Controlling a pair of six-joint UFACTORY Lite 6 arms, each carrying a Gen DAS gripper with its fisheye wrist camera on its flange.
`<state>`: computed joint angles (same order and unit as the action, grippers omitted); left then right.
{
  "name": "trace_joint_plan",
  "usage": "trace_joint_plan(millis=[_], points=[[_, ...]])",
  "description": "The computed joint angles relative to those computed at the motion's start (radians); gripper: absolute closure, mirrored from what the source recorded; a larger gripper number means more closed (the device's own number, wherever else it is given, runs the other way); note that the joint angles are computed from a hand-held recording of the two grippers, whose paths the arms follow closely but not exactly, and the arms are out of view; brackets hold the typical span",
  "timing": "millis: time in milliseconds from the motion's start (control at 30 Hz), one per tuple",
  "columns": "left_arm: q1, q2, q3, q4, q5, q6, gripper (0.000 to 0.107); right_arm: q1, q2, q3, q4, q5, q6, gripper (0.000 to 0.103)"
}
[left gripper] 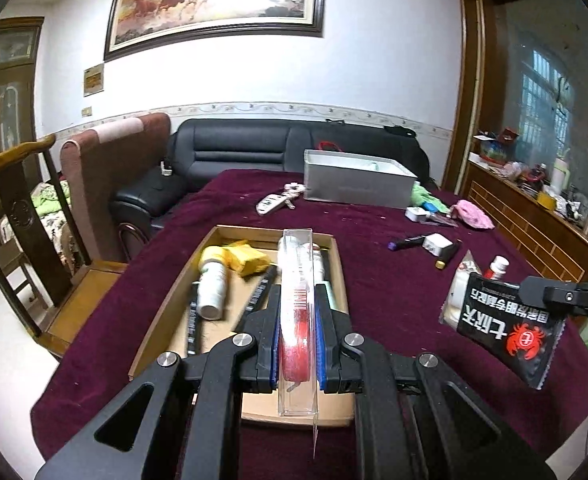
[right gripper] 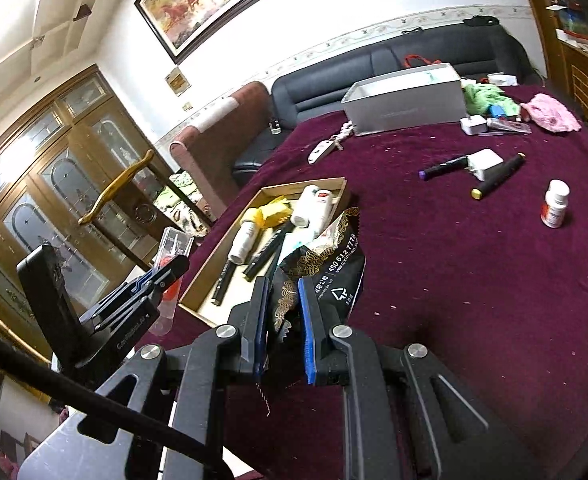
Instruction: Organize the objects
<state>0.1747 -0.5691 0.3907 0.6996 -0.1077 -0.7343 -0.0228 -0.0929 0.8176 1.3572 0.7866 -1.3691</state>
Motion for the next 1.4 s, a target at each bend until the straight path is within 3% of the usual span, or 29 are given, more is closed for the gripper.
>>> trace_joint_plan(millis=[67,267,500,800,1100,1400], points=[[0.066,0.034,0.014,0.135,-0.04,-0.103,0.096,0.036,0.024,0.027,0.005,-0.015,0.012,0.09],[0.191,0.152,0.06,0.181,-0.13,-0.076,0.096,0.113,0.105,0.106,0.017,-0.032,0.045,0.09],[0.199,0.345,0.148,-0.083,-0.173,0.232,0.096,0.196,0.212,0.2,0.018,-0.045,0.089,0.09],[0.171,0.532,0.238,-0.304,-0.197,0.456,0.096,0.312,0.357,0.346,0.001,-0.097,0.147,0.09],[0.246,0.702,0.331,0.153,-0.23,0.032,0.096,0.386,0.541,0.497,-0.048,-0.128,0.233,0.09],[0.261,0.887,0.469,0.31,-0.209,-0.139,0.096,0.403,0.591,0.548,-0.087,-0.138,0.264,0.09]])
